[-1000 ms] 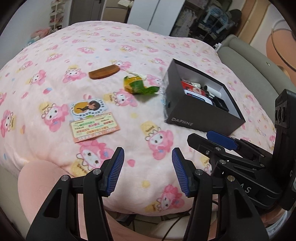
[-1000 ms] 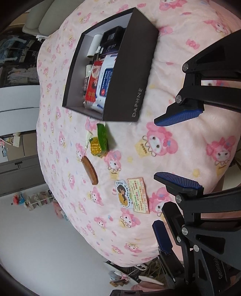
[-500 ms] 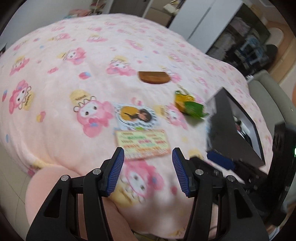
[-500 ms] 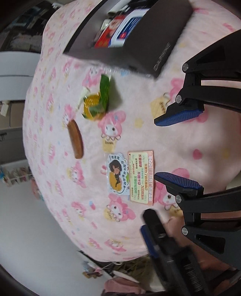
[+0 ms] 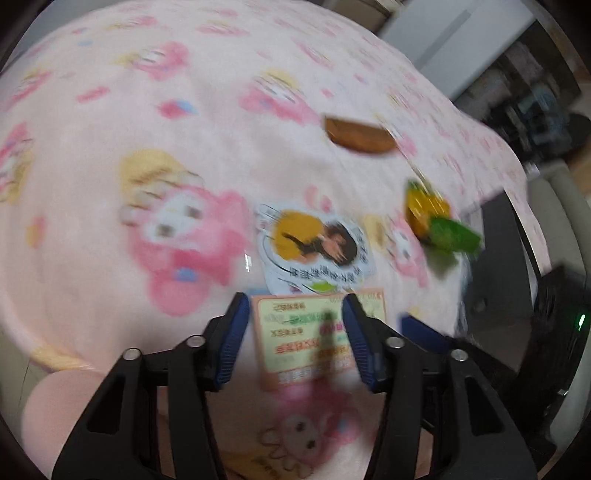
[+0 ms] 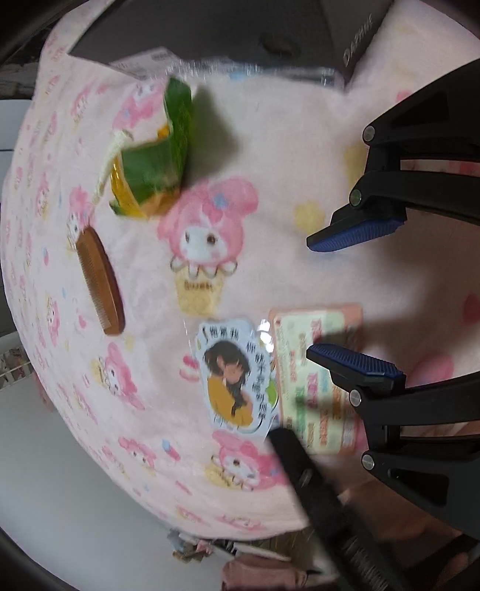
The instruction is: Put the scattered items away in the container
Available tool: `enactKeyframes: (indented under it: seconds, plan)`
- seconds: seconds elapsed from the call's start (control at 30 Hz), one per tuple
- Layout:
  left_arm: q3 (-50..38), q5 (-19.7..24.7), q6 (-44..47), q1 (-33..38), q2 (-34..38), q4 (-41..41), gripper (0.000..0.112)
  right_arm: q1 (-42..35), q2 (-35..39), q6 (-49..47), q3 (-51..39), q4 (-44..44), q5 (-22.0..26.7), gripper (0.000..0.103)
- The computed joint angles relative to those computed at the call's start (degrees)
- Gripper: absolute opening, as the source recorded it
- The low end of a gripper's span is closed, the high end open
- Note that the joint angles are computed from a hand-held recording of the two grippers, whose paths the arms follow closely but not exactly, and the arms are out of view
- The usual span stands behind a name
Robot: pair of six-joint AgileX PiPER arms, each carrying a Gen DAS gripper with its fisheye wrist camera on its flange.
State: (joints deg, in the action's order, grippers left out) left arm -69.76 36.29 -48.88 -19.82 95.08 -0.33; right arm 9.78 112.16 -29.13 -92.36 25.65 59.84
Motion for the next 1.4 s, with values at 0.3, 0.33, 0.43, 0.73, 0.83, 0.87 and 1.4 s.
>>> enactKeyframes:
  seconds: [0.3,0.33,0.43,0.73,0.83,0.87,1.4]
  plan:
    - [-1.3,0.2,3.5,-4.1,-0.3,0.6,0.042,-5.4,-5.6,-3.5,4.7,4.3,0.8,0.026]
    - [-1.9,0.4,6.8,-4.3,0.5,-2.1,0.042,-6.7,-6.9,-4.2,5.7,4.6,1.1,0.026]
    - [-3.6,2.3,21.8,-3.3,3.5,-17.1,0.046,-10.1,-10.2,-4.6,8.6,3.2,2.1,0.026]
    - [-1.1,0.1,19.5,-3.3,1.7,-18.3,0.046,-14.3,-11.2,-4.4,10.3,0.5,3.0,0.028]
    - [-1.5,0.1,16.3,-3.5,2.4,-16.0,0.046,-13.3,-10.4,-5.3,10.2,0.8,1.0,0.036]
    - [-2.3,0.6,15.0,-3.5,3.2,-15.1,0.046,-12.7,-9.9,-5.6,10.0,0.6,0.0,0.037]
    - [-2.8,1.3,10.5,-8.6,-0.6,-5.0,0.039,-13.6,-10.8,-8.6,10.9,4.6,2.8,0.031]
